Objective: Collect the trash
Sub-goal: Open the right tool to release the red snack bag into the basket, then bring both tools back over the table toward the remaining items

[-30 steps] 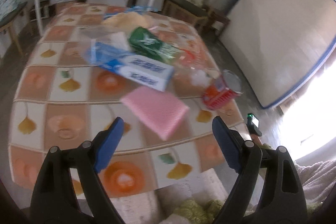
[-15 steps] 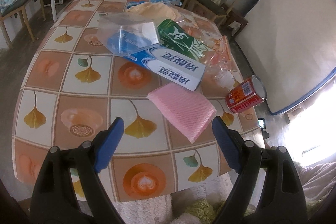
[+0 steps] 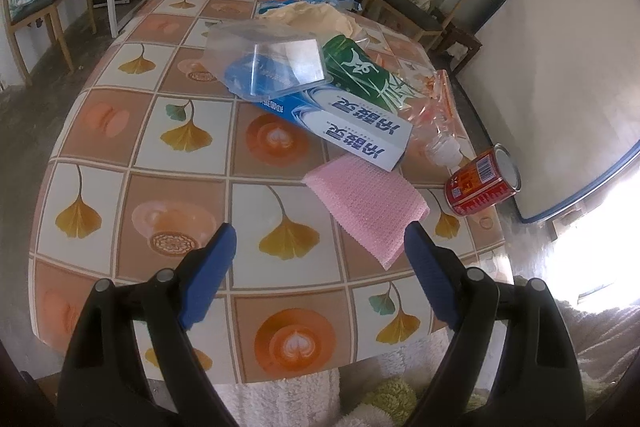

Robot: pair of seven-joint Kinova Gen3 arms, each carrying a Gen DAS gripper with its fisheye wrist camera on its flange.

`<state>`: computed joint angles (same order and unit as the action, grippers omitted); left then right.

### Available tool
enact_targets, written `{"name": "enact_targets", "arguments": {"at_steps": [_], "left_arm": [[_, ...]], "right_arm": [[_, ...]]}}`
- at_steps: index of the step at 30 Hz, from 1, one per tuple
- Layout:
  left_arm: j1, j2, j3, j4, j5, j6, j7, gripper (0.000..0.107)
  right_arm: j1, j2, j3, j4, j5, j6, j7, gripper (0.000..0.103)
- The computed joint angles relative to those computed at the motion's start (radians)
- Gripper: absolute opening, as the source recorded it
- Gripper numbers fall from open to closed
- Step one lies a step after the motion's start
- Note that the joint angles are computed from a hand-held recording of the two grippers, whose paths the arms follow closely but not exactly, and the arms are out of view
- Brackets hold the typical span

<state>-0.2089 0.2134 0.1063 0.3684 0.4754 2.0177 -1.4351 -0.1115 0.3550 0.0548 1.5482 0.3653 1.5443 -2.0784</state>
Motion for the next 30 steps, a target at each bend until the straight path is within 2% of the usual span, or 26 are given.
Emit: {"name": "enact_targets", "arguments": {"at_steps": [1,4,10,14,18,21,25,30], "left_arm": [[-0.007,-0.005,0.0,0.011,0.007,-0.006,-0.005,0.082],[-0.025,-0.023,-0.004,0.049,0.032,-0.025,-0.022,0.082],[-0.052,-0.066,-0.028,0.117,0.083,-0.058,-0.075,0.082],[-0.076,-0.101,-0.054,0.172,0.133,-0.083,-0.107,0.082],[-0.089,-0.137,-0.09,0.236,0.179,-0.107,-0.144,0.082],[-0.083,-0.162,-0.116,0.281,0.192,-0.124,-0.162,0.083],[-0.07,-0.194,-0.15,0.344,0.2,-0.154,-0.181,0.083],[-0.023,-0.244,-0.173,0.418,0.127,-0.22,-0.195,0.083]], "right_arm": [[0.012,-0.025,0.004,-0.007,-0.02,-0.006,-0.004,0.037],[0.036,-0.116,0.004,-0.013,-0.071,-0.023,-0.027,0.042],[0.048,-0.315,-0.025,0.0,-0.102,-0.035,-0.105,0.042],[0.038,-0.455,-0.069,-0.025,-0.112,-0.024,-0.18,0.045],[0.013,-0.55,-0.162,-0.126,-0.098,0.014,-0.27,0.051],[-0.011,-0.568,-0.228,-0.243,-0.074,0.041,-0.306,0.059],[-0.045,-0.541,-0.31,-0.428,-0.026,0.069,-0.33,0.071],[-0.159,-0.457,-0.439,-0.66,0.121,0.11,-0.329,0.086]]}}
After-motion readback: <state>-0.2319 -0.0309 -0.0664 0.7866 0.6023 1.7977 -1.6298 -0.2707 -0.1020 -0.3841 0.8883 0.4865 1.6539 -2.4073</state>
